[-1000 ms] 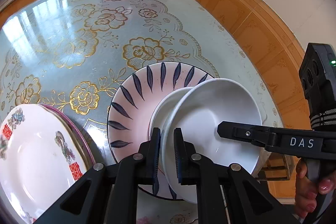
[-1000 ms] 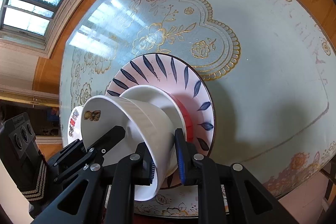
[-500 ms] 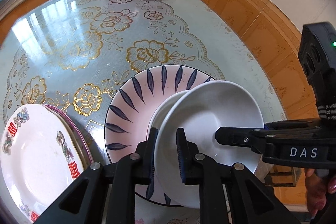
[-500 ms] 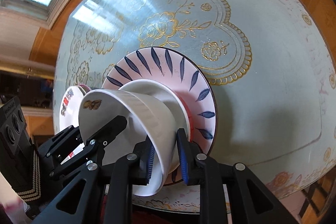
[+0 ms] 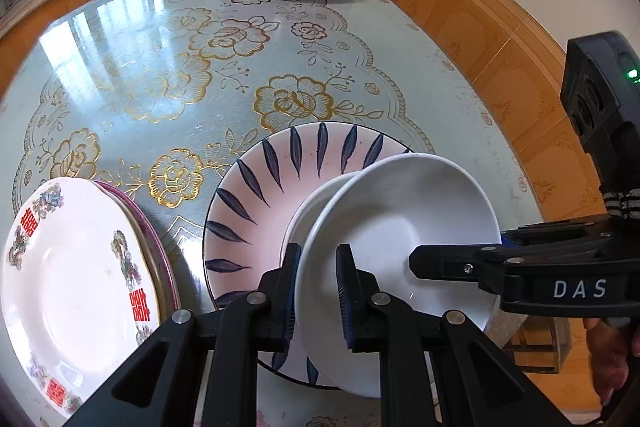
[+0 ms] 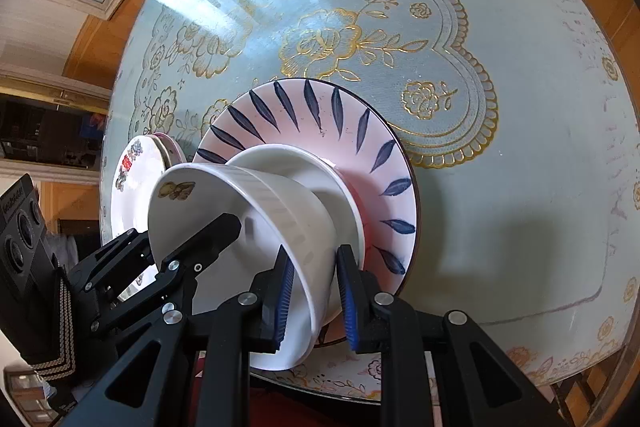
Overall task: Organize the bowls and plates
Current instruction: 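Set the bear-print bowl down inside the red bowl and open the right gripper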
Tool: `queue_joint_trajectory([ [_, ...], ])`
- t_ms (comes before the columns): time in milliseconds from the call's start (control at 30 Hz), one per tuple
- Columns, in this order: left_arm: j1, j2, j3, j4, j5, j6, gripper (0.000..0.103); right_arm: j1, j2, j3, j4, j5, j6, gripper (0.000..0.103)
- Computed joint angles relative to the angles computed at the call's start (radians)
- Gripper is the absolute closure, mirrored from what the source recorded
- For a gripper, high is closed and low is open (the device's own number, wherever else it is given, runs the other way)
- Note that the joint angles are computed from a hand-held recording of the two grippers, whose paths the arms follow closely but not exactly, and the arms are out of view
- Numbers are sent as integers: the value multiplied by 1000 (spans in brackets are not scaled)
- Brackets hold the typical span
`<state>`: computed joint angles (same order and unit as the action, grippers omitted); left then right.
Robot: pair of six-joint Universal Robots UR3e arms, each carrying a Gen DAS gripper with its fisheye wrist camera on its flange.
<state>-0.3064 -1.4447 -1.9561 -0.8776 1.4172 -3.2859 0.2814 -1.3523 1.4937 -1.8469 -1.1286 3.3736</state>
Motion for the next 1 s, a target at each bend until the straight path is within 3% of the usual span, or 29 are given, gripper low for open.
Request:
queue_joint_trajectory([
  [633,15,-24,4,7,-22,-11,84,9,7,-94,111,-42,-56,80],
  [733,9,-27,7,6,-12,-7,84,24,-6,-106,106,-87,-54,73],
  [1000,-7,-36,17,6,10,-12,83,31,-33,-52,62,-118,-54,72],
])
